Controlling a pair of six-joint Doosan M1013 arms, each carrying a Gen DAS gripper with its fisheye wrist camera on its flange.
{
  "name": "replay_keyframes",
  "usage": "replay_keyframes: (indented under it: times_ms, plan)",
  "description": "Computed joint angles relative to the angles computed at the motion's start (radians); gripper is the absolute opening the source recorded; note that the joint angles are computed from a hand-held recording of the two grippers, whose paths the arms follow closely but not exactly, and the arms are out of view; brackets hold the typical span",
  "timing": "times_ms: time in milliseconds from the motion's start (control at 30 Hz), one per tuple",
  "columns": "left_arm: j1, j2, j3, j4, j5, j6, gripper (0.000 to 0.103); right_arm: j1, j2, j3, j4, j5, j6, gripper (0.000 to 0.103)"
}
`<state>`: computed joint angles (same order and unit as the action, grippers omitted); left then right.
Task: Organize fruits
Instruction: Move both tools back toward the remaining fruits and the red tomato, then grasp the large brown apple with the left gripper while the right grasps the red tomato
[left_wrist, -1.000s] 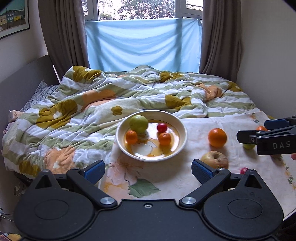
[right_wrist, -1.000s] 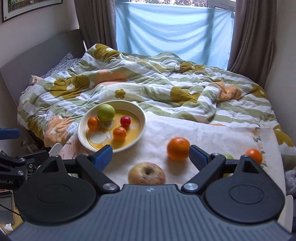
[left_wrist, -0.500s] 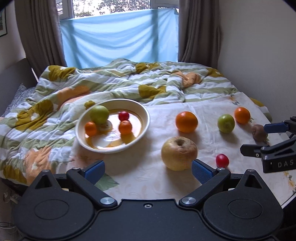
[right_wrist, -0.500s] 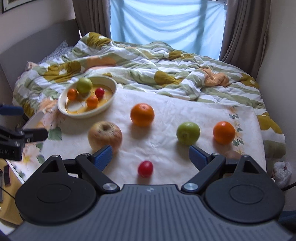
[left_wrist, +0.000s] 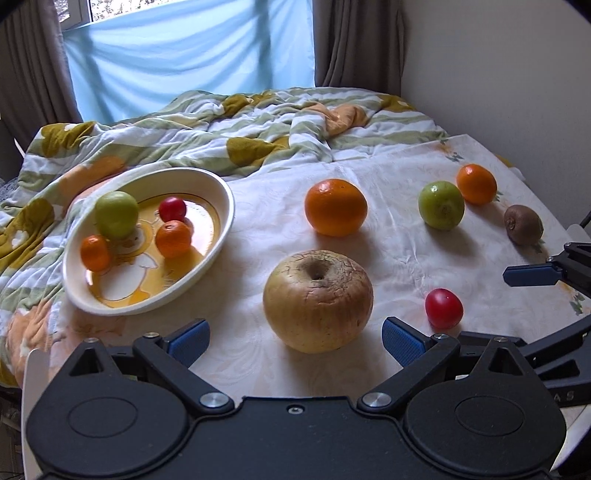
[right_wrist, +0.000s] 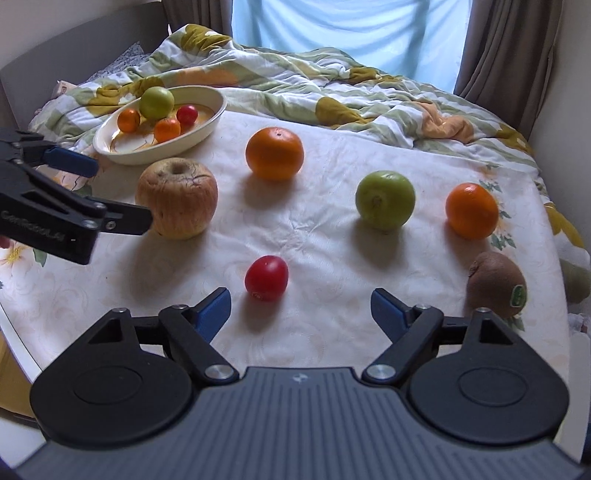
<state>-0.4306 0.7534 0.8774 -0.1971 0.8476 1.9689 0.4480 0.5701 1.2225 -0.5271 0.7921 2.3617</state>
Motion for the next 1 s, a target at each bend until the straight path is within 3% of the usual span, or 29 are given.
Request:
replay_keyframes:
  times_ms: [233,467,667,1000]
  plan:
    - [-0.007,0.053,-0.076,-0.008,0.044,0.007,0.098,-0.013,0.026,-0.024,0.07,-0.01,-0.049,0.082]
    - [-0.001,0.083,-0.117,-0.057,0.09,0.04,0.079,-0.015,0.042,-0.049,0.091,0.003,-0.049,0.075]
    - [-0.004,0.064,-0.081,-0.034,0.055,0.032,0.079,-0.019,0.051,-0.059,0.101,0.006,-0.068,0.068]
    - [0.003,0.046,-0.052,-0.012,0.044,-0.01,0.078,-0.013,0.058,-0.068,0.089,-0.009,-0.079,0.045]
